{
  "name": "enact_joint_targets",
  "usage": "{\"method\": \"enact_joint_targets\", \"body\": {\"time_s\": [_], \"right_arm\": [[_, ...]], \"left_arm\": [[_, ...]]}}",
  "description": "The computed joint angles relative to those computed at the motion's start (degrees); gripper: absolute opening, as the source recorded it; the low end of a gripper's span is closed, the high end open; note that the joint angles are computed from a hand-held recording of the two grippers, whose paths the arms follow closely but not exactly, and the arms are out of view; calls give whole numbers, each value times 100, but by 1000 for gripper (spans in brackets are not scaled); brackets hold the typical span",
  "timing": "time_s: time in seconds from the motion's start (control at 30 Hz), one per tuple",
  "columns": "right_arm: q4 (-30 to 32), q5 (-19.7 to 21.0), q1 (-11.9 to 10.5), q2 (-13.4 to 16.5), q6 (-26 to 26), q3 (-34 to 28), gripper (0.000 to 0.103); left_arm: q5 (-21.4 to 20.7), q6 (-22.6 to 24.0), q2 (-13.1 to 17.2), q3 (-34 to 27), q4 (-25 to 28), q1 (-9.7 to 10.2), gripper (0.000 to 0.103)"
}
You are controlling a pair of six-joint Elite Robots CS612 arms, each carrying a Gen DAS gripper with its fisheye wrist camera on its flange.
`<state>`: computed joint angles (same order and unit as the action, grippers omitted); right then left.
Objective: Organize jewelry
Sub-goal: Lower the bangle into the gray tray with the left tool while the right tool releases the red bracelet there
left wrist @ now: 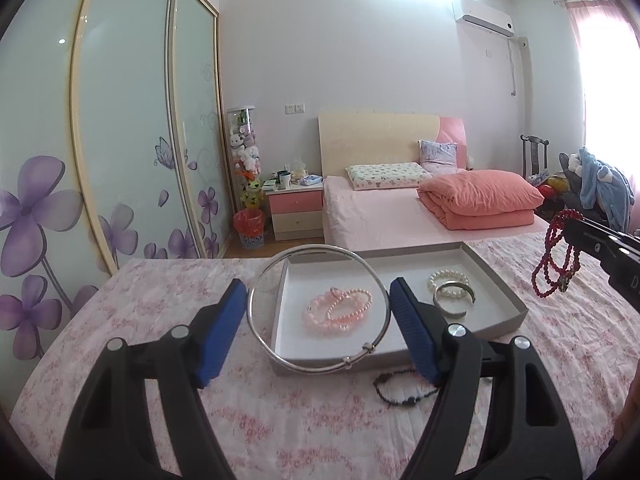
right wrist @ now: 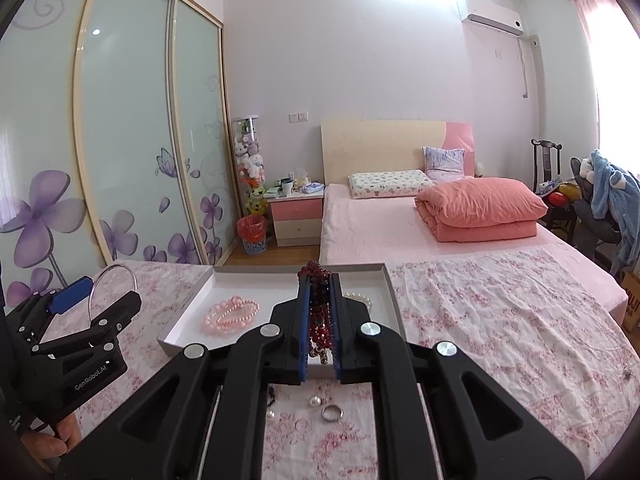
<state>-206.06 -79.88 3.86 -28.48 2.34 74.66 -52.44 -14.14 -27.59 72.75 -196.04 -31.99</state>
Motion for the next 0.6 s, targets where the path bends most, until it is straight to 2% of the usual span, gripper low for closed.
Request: {"method": "enact_joint_targets", "body": {"time_s": [0.27, 0.6], "right_arm": [[641, 163, -27, 276, 187, -707, 10], [1990, 348, -31, 811, 381, -1840, 10]], "left_arm": [[-184, -24, 340, -793, 591, 151, 72], [-534, -201, 859, -1786, 1441, 373, 72]]}}
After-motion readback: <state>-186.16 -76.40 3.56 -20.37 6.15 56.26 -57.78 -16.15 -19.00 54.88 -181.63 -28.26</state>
